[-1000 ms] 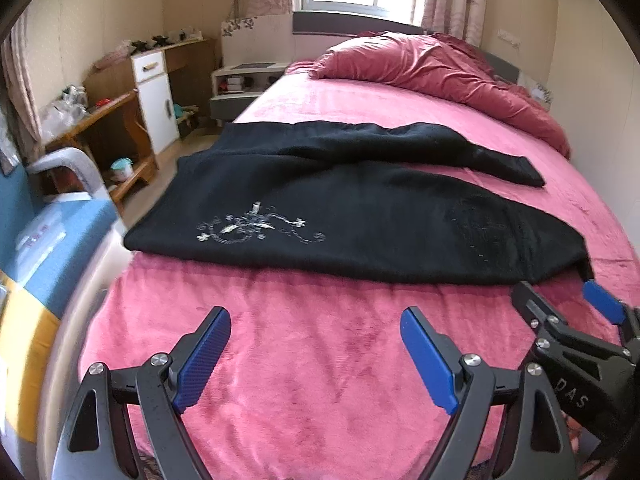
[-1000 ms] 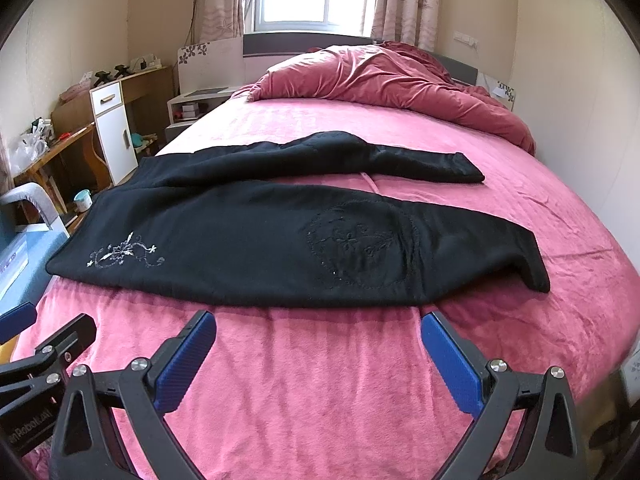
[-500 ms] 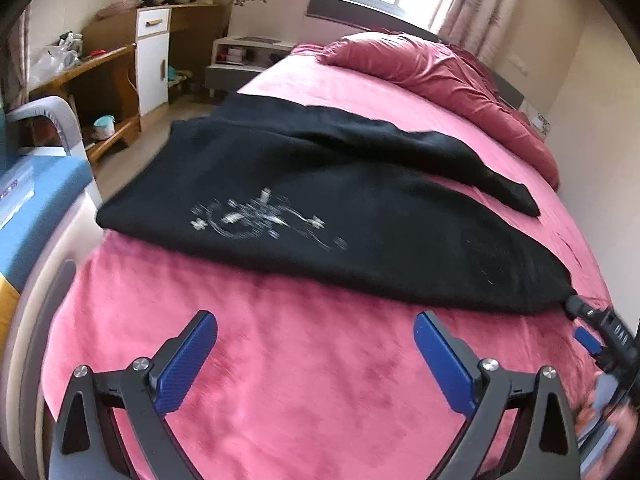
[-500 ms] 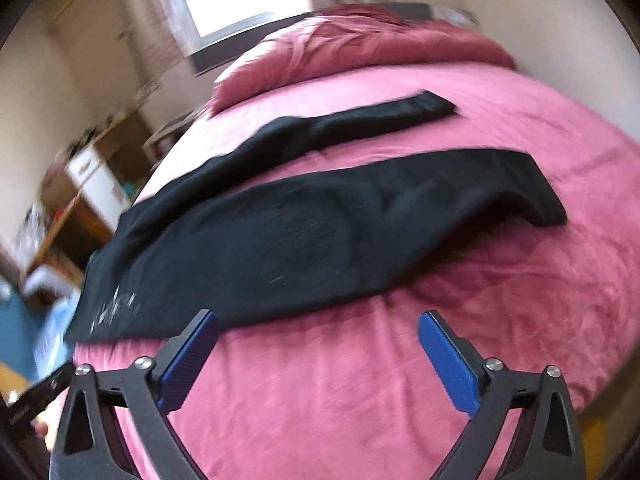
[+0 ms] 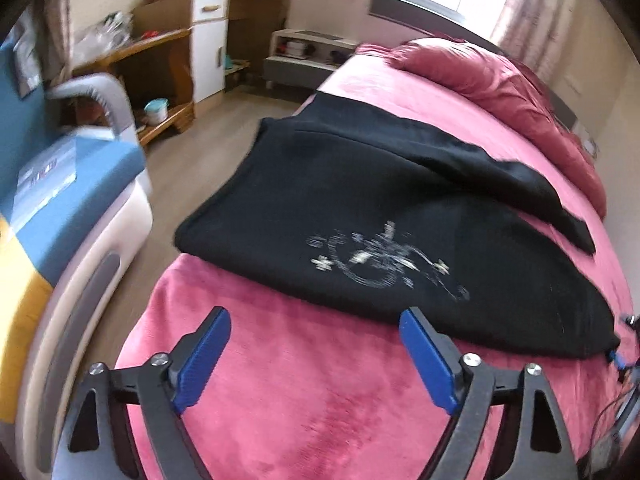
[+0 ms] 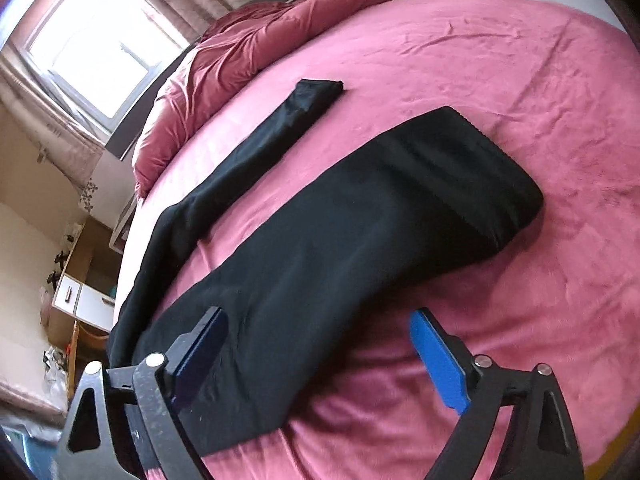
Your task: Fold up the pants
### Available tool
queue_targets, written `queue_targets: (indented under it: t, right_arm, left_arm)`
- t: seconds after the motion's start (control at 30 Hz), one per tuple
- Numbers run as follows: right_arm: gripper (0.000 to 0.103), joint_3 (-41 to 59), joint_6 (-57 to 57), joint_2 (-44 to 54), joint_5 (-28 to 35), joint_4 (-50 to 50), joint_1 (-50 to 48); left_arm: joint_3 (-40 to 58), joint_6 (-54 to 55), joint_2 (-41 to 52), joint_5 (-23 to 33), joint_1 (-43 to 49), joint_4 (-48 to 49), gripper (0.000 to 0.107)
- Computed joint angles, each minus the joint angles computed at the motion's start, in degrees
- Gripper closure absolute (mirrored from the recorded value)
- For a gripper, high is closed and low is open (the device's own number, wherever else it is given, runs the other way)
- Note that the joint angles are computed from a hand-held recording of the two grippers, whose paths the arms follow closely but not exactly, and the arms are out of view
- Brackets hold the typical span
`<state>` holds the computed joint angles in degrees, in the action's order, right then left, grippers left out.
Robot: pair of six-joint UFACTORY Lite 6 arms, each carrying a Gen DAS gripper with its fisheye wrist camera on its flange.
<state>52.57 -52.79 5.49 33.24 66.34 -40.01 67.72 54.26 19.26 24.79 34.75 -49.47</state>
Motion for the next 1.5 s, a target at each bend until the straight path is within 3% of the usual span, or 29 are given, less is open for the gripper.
queue_targets:
  t: [0.13,0.2,0.47,0.6,0.7,0.9,1.37,1.5]
  right_arm:
    - [0.03,2.56,0.69,4.0,-1.61,-0.61,0.68]
    - [0.037,3.11,-0.01,5.43,-0.94,-0.02,-0.33]
    - [0.039,7.27,1.19,10.35,-0.47,-0.72,-1.33]
    - [0.049,9.88,2.45,12.57,-0.13,-1.82,-1.77]
    - [0.066,11.42,2.42,13.79,0.31,-2.54,-1.63]
    - [0.081,10.38,-1.89,12.97,-1.44,-2.28,-0.1]
    - [0.085,5.82,-2.23,7.98,-2.64,-6.13,-1.93]
    - [0.082,6.19,-1.51,8.44,-2.73,-6.96,-1.1]
  left_arm:
    - [8.53,-7.03,7.98,5.59,2.6,2.56,0.046]
    - [11.91,-8.99,11.19,7.63,3.06,2.4,0.05]
    - [23.98,-16.24,23.08,11.42,2.33,-1.14,0.054]
    - [29.59,-18.44,28.14,13.85,2.39,-1.98,0.088]
    - [26.48,-12.8,25.83,12.41,2.28,-5.61,0.095]
    - [21.73,-5.83,21.4,8.45,1.08,-6.84,0.099]
    - [14.65,2.37,14.76,9.36,2.93,-10.19,0.099]
    - [20.7,-9.12,20.01,10.02,1.98,-3.64,0.084]
